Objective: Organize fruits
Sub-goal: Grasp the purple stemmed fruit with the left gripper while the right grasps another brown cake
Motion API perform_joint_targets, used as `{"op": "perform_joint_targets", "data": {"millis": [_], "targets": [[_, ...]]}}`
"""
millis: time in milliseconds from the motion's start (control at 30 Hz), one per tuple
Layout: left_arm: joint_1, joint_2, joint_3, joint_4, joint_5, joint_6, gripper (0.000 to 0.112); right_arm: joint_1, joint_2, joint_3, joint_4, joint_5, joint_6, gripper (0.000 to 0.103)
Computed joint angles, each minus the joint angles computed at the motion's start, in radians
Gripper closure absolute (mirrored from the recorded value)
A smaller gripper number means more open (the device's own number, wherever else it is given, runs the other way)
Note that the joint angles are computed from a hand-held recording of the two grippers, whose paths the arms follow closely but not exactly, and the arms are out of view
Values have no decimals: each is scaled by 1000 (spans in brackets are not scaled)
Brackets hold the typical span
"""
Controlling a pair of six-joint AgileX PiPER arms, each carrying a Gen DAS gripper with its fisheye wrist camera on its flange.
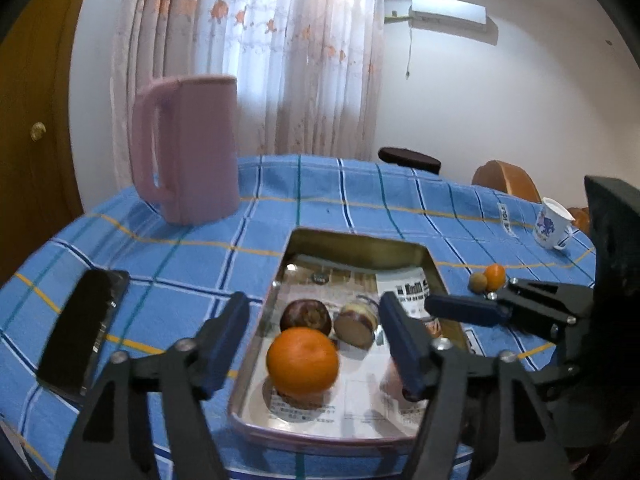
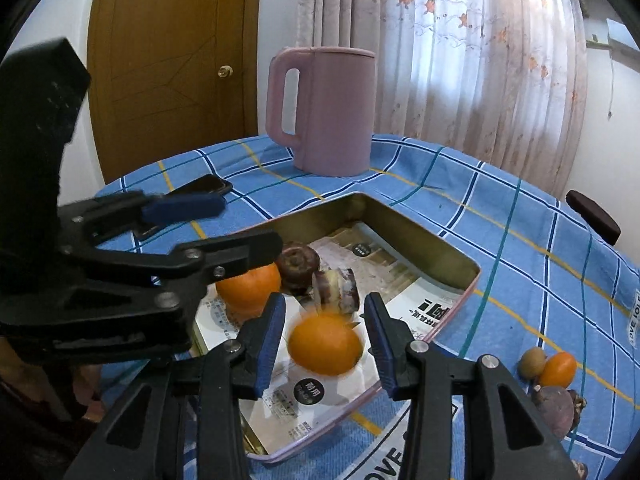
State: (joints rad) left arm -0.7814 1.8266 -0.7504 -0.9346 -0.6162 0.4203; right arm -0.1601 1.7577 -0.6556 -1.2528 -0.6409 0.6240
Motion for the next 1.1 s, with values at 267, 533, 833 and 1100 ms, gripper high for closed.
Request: {"op": "perform_joint_targets", "data": {"millis": [267, 533, 833, 1100], "targets": [[-51, -32, -3, -10, -28, -12, 24, -202, -103, 103, -24, -95, -17, 53], [-145, 62, -161, -88, 32, 102, 17, -539, -57, 71, -16, -27, 1, 50], [-203, 167, -363, -318, 106, 398, 16, -555, 50, -65, -227, 22, 298, 50], [-228, 249, -508, -476, 130, 615, 15, -554, 120, -155, -386, 25, 480, 68]]}}
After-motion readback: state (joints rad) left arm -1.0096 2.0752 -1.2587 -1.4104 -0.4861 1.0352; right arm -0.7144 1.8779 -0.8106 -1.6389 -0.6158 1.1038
